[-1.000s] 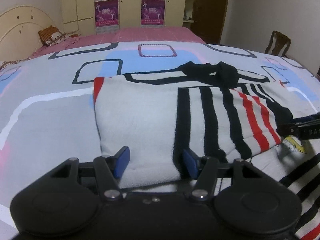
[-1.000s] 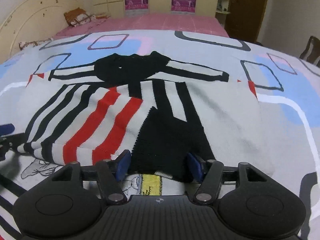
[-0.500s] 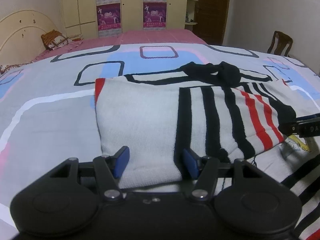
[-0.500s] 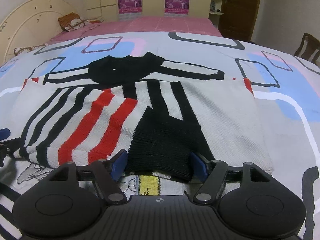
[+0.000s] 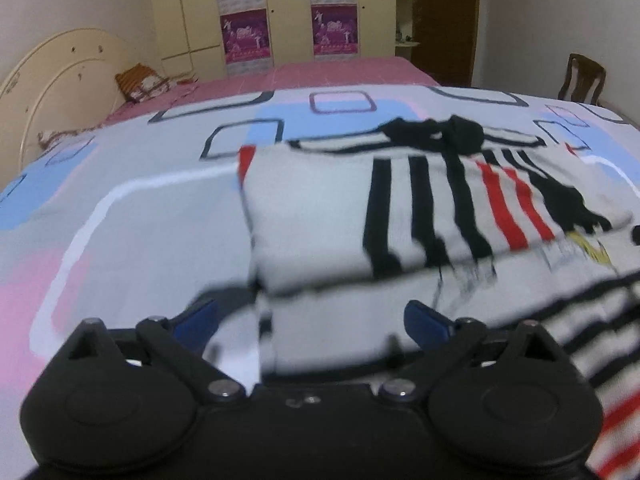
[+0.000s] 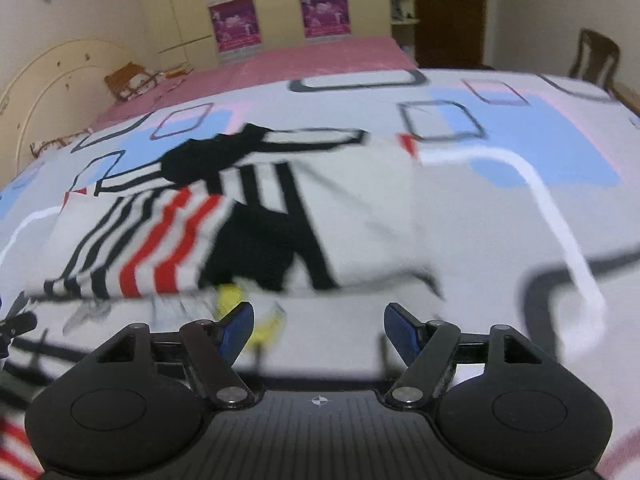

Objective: Fold small clothes
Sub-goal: 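Grasp the black hem with both tools and lift it toward the collar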

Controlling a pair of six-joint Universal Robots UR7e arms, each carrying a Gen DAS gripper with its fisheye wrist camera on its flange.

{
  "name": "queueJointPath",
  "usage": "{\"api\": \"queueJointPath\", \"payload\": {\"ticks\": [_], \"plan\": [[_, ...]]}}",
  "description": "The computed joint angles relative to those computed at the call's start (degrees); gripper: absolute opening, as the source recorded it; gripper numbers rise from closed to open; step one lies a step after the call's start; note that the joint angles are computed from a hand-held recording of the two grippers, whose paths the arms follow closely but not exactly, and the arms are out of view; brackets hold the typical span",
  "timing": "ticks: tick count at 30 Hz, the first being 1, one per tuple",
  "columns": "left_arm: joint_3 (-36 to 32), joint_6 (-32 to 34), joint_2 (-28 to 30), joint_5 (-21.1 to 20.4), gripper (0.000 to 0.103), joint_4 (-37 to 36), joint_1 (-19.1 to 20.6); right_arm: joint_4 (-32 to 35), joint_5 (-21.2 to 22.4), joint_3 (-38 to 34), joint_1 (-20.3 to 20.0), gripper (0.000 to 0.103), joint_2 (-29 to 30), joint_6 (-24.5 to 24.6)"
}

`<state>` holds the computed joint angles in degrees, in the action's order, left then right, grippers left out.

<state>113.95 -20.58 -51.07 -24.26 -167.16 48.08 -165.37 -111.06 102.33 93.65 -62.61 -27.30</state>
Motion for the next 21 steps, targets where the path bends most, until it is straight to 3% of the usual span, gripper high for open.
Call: {"api": "queueJointPath", "payload": {"ticks": [2,9,14,16,18,21], "plan": [[3.46,-6.44,-2.95,-0.48,0.085,5.10,-1.59,1.27,1.90,2.78,-1.61,0.071,-4.36,0.60],[12.15,-26.96,-10.95,-3.20,0.065,21.55,-7.18,5.72,7.15,11.36,-6.37,0.071,-16.99,0.90],[17.72,-37.05,-14.72,-7.01,0.049,22.28,-11.44,9.04,11.38,16.65,-9.78,0.071,-23.91,0.26],[19.43,-40.46,-15.55,-8.12,0.047,22.81,-13.11,10.87,13.36,18.45,-11.15,0.070,-26.53,0.05],[21.07,-44.53,-16.43,-8.81,0.047,24.32,-14.97,12.63,14.87,19.89,-12.32,0.058,-28.68,-0.05],[25.01,-46.50,-18.10,-11.03,0.047,18.75,-16.99,16.11,17.63,21.76,-14.69,0.058,-31.85,1.16]]}}
